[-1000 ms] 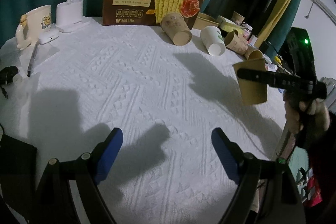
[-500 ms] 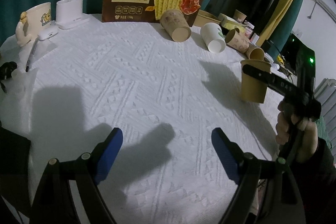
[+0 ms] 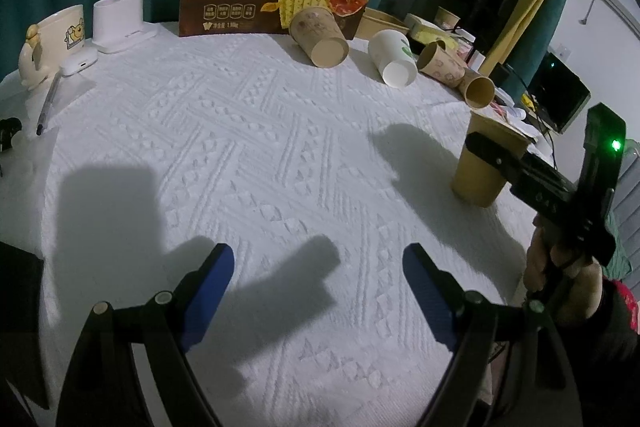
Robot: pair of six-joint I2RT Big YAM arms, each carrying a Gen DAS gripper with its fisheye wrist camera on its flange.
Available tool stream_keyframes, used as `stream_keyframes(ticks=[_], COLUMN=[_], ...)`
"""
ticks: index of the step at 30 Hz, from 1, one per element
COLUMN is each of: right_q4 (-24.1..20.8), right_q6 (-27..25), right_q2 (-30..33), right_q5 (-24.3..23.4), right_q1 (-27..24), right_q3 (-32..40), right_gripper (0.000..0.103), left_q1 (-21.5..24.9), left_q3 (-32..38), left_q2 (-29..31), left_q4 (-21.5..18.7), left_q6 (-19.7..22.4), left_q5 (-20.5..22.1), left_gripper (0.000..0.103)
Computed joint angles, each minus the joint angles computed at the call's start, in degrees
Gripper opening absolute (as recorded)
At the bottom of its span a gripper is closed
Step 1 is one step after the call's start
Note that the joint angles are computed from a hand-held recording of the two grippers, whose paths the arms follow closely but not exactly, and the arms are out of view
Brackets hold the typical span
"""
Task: Flip cup upright
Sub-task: 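Carry the tan cup with the right gripper over the open tablecloth, then lower the tan cup upright onto the table and open the right gripper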
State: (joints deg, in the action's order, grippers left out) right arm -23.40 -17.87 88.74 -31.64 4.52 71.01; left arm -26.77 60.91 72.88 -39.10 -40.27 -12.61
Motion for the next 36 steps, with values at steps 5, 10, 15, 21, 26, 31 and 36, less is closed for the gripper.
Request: stream_keyframes(ticks=[5,10,15,21,26,31,36], right_q4=[0.85,1.05,-0.49,-1.52,-3.4,-4.72,-5.57], right_q6=[-0.89,-2.64,-4.25,-3.95,-3.16,-2.83,-1.94], right_q2=[-1.64,-3.21,-3.53,-4.3,-5.77,-7.75,-10.45], right_q5=[0.49,1.21,3.43,3.31,3.59,4.29,4.51], right_q1=[-0.39,-0.41,-0.04,-0.79,-1.99,-3.83,-6.18], right_q3=[-2.18,-4.37,-5.66,-7.05,-8.37,-10.28,-12.31], right_gripper=[0.06,0.06,0.061,0.061,0.061,0.061,0.061], left_q1=[-0.3,-1.21,-1.94,-2.62,-3.13,-4.07,-5.04], left_q3=[-0.09,0.17,0.41,0.6,0.91,1.07,1.55], left_q2=[0.04,0.45,0.3,0.11,0.43,0.54,0.72], left_q4=[0.14,0.25,0.19,-0.43,-0.53,0.05,-0.31], left_q6=[0.06,0.24,0.25,0.02,0.34,0.77,1.06], left_q5=[-0.08,-0.1,-0.27,-1.1,-1.06,-0.99,-1.54], left_gripper=[0.086,0.086,0.086,0.086,0.086,0.086,0.086])
